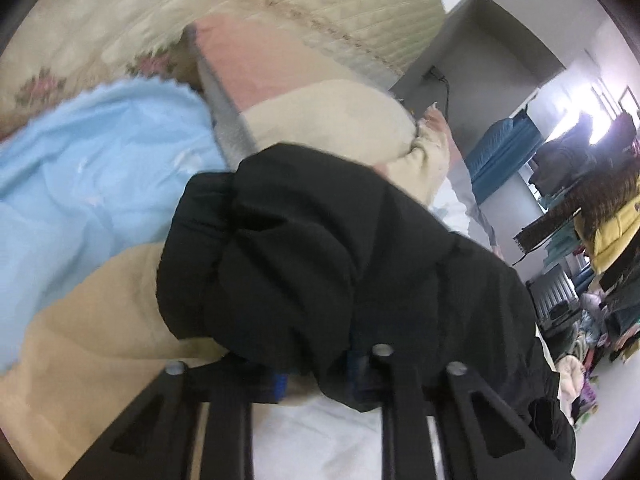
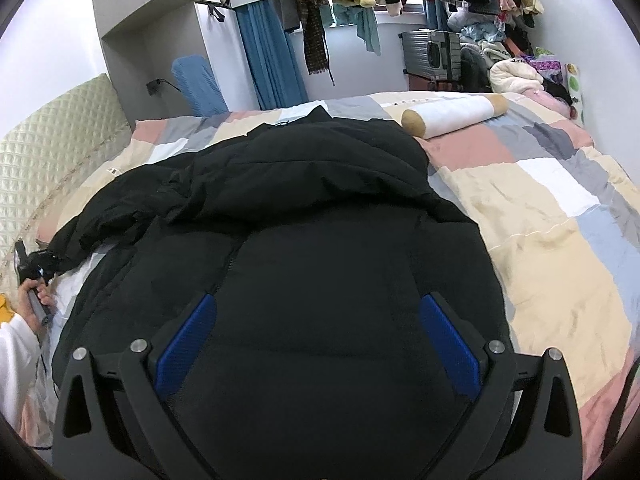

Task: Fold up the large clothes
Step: 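Move the left tool to the other sleeve cuff and close on it, then lift the sleeve with the left tool and fold it over the jacket front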

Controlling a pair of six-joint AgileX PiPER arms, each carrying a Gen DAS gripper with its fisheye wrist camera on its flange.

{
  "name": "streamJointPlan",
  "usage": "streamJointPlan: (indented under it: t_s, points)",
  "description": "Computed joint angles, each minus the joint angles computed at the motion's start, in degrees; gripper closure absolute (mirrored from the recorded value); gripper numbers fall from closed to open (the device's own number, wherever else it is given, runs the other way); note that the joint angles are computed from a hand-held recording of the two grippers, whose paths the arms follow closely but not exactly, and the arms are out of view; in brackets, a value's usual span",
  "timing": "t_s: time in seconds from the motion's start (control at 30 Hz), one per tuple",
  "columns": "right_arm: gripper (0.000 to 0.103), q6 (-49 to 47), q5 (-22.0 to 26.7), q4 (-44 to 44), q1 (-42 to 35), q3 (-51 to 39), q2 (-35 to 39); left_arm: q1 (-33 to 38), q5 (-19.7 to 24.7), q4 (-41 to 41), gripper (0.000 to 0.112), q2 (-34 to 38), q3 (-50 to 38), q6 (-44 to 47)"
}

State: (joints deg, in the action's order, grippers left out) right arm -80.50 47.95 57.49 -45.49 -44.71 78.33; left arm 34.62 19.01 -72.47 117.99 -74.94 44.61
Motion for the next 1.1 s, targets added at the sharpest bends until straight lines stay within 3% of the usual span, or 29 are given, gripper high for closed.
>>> streamJointPlan:
  t_s: [0.13,0.27,0.4,0.57,0.8,0.9,1.1]
  points:
    - [0.002,-1.58,1.22,0.38,-1.77,-0.05,-0.76,-0.79,-1.9,3.43,0.1,-6.85,3.08,-2.14]
    - [0.002,-2.88,2.71,-0.1,-3.19,-0.56,-1.14,-3.12,-3.18,21.3,0.102,-13.53,2.78,-18.62]
    - [0.002,-4.42,5.54,0.05,-5.35,-1.26,-1.03,-4.97,-1.17,34.91,0.102,-19.66,1.72,-31.55]
    - [0.002,-7.45,8.58,1.11,-8.85,-1.78,-0.92,-8.15,5.13,49.18,0.103,-25.61,-3.02,-45.33]
    - [0.002,-10.47,10.46,2.95,-10.95,-3.1,-0.21,-18.53,16.31,72.34,0.103,-29.03,-15.8,-63.33]
    - [0.002,-12.75,11.76,4.64,-12.07,-4.04,-0.03,-25.99,23.36,82.61,0.103,-27.95,-24.66,-69.58]
    - [0.002,-16.95,12.21,7.65,-14.22,-5.88,1.83,-40.27,38.24,94.5,0.103,-20.18,-45.58,-74.16]
